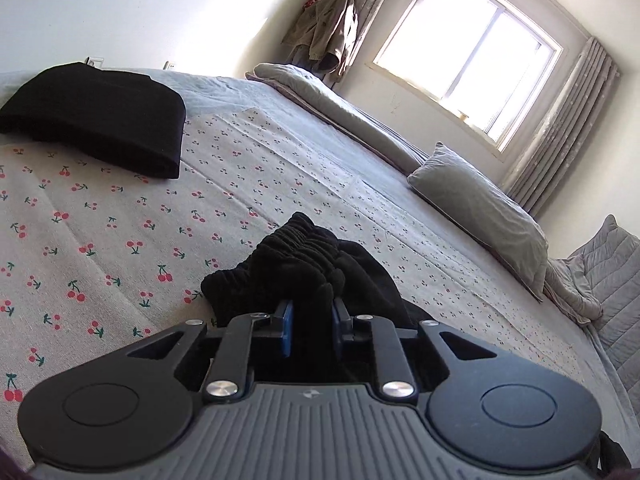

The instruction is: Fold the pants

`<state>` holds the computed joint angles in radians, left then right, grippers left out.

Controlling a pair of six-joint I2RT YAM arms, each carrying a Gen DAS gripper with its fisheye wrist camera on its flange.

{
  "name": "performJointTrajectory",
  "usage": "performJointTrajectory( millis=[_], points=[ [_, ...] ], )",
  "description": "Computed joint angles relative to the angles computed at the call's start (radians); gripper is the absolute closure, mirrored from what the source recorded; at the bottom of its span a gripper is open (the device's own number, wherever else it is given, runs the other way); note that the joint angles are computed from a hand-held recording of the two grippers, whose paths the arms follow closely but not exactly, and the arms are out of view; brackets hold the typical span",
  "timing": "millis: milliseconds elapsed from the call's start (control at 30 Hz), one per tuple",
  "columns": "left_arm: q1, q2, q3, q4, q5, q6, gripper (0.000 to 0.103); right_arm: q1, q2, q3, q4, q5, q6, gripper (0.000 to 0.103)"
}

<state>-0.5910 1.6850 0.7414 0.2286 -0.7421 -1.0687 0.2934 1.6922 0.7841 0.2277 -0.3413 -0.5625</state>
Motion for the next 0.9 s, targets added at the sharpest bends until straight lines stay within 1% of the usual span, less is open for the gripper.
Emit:
performJointTrajectory(
  millis=[67,167,200,233,300,333,400,533,567,600,633,667,700,767,800,833,900],
  points=[
    [-0.009,-0.012,0.011,-0.049,-0.016,-0.013,0.084,0.01,-0.005,-0.003,-0.016,0.0,-0.006,0.1],
    [-0.024,-0.013,0.051,-0.192,-0.029,-0.075,0.085,0.016,-0.002,0.019,-0.089,-0.019,-0.021,0.1],
    [-0.023,-0.002,0.087,-0.284,-0.016,-0.104,0.085,0.018,0.003,0.03,-0.122,-0.023,-0.027,0.1],
    [-0.019,0.013,0.115,-0.348,0.005,-0.126,0.085,0.023,0.012,0.044,-0.155,-0.018,-0.029,0.1],
    [-0.001,0.048,0.155,-0.439,0.073,-0.149,0.087,0.033,0.043,0.075,-0.215,0.003,-0.029,0.1],
    [0.007,0.066,0.168,-0.462,0.1,-0.15,0.087,0.038,0.062,0.09,-0.238,0.013,-0.027,0.1],
    [0.012,0.091,0.191,-0.498,0.12,-0.136,0.087,0.047,0.106,0.115,-0.277,0.038,-0.024,0.1],
    [-0.005,0.116,0.229,-0.553,0.093,-0.115,0.084,0.064,0.134,0.112,-0.262,0.072,-0.02,0.099],
    [-0.014,0.114,0.229,-0.554,0.069,-0.121,0.079,0.059,0.131,0.121,-0.281,0.064,-0.012,0.097],
    [-0.025,0.113,0.234,-0.566,0.039,-0.13,0.071,0.047,0.126,0.135,-0.305,0.042,0.006,0.095],
    [-0.041,0.109,0.245,-0.59,0.0,-0.138,0.067,0.034,0.125,0.154,-0.339,0.026,0.018,0.093],
    [-0.054,0.106,0.25,-0.6,-0.031,-0.135,0.059,0.02,0.12,0.174,-0.376,0.009,0.028,0.084],
    [-0.073,0.107,0.265,-0.623,-0.078,-0.134,0.048,0.004,0.111,0.182,-0.393,-0.007,0.038,0.077],
    [-0.104,0.111,0.289,-0.653,-0.15,-0.131,0.035,-0.035,0.079,0.181,-0.395,-0.04,0.063,0.048],
    [-0.119,0.107,0.294,-0.634,-0.179,-0.105,0.031,-0.056,0.063,0.183,-0.392,-0.047,0.079,0.044],
    [-0.127,0.101,0.291,-0.605,-0.188,-0.081,0.029,-0.073,0.053,0.186,-0.39,-0.048,0.094,0.043],
    [-0.137,0.099,0.287,-0.51,-0.179,-0.014,0.019,-0.108,0.044,0.199,-0.375,-0.033,0.136,0.042]
  ],
)
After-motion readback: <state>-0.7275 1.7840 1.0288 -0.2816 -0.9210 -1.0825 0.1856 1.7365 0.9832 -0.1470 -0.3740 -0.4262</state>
